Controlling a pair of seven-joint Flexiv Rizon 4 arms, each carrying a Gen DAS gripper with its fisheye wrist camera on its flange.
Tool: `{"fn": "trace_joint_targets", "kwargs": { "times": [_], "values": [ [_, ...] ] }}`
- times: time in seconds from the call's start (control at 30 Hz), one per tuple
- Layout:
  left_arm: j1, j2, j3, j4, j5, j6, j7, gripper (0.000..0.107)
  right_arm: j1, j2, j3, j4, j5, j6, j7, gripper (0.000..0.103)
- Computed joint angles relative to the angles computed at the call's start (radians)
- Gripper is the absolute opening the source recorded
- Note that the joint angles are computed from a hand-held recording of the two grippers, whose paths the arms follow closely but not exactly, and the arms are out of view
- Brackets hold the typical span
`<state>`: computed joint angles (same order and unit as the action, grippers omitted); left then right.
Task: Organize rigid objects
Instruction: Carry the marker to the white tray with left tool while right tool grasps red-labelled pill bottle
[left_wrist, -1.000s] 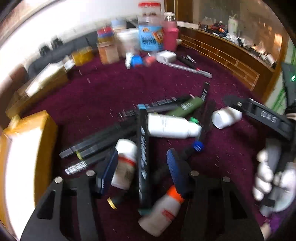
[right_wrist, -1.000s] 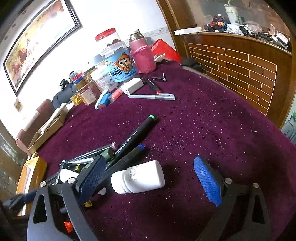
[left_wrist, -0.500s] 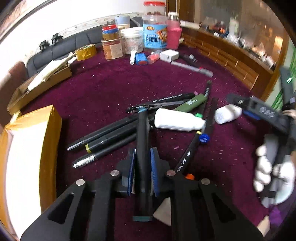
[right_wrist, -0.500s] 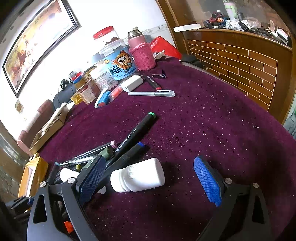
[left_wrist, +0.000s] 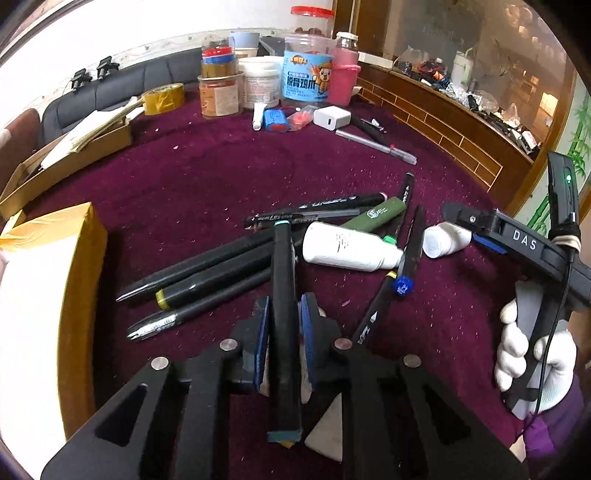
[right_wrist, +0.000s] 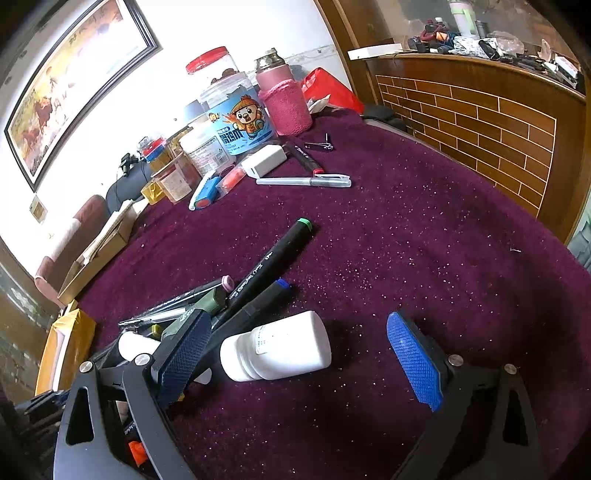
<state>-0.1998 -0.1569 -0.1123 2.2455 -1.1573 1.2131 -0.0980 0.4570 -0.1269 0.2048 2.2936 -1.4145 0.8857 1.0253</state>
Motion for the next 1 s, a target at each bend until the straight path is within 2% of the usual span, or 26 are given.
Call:
{"fn": "trace_joint_targets", "kwargs": {
  "times": [0.07,0.17,0.27,0.3,0.37,0.43,0.53,0.63,0.67,0.7,0.77,0.83,0.87,0.93,1.0],
  "values": [
    [0.011,0.005,0.006,-0.002,-0.002,-0.045,-0.022,0.012,-0.001,0.0,0.0,0.001,-0.001,0.002,0.007,0.094],
    [0.016,0.044,0.015,0.024,-0.115,-0.093,0.054,0.012,-0.005,0.001,-0.002,0.005,-0.005,0.013,0.018,0.094],
    [0.023,0.112,0.056,0.054,-0.22,-0.171,0.111,0.012,-0.018,-0.004,-0.012,0.004,-0.038,0.051,0.021,0.094],
    [0.027,0.127,0.069,0.058,-0.231,-0.195,0.111,0.012,-0.028,-0.003,-0.018,0.003,-0.057,0.084,0.014,0.094],
    [0.048,0.171,0.107,0.073,-0.265,-0.265,0.108,0.012,-0.011,0.006,0.007,-0.005,0.039,0.051,-0.082,0.091],
    [0.083,0.199,0.148,0.078,-0.267,-0.35,0.087,0.012,0.003,0.03,0.015,-0.014,0.009,0.059,-0.089,0.091],
    [0.125,0.21,0.175,0.077,-0.29,-0.395,0.087,0.012,0.022,0.015,0.022,-0.083,-0.036,0.145,-0.159,0.091],
    [0.153,0.204,0.181,0.074,-0.312,-0.396,0.093,0.012,0.036,-0.105,0.002,-0.213,-0.03,0.345,-0.274,0.091],
    [0.16,0.201,0.18,0.073,-0.318,-0.393,0.096,0.012,0.049,-0.14,0.002,-0.246,0.028,0.367,-0.333,0.086],
    [0.168,0.2,0.184,0.075,-0.318,-0.397,0.096,0.012,0.065,-0.177,0.006,-0.278,0.11,0.374,-0.41,0.075],
    [0.192,0.193,0.196,0.072,-0.31,-0.419,0.09,0.012,0.092,-0.263,0.047,-0.368,0.338,0.311,-0.623,0.065],
    [0.209,0.189,0.199,0.07,-0.306,-0.421,0.085,0.012,0.105,-0.32,0.091,-0.442,0.518,0.207,-0.764,0.064],
    [0.221,0.184,0.205,0.065,-0.3,-0.431,0.082,0.012,0.113,-0.351,0.106,-0.48,0.592,0.161,-0.805,0.061],
    [0.242,0.176,0.211,0.056,-0.297,-0.441,0.081,0.012,0.142,-0.375,0.09,-0.513,0.635,0.123,-0.83,0.056],
    [0.263,0.163,0.215,0.041,-0.295,-0.454,0.083,0.012,0.185,-0.393,0.06,-0.544,0.657,0.071,-0.829,0.042]
  ]
}}
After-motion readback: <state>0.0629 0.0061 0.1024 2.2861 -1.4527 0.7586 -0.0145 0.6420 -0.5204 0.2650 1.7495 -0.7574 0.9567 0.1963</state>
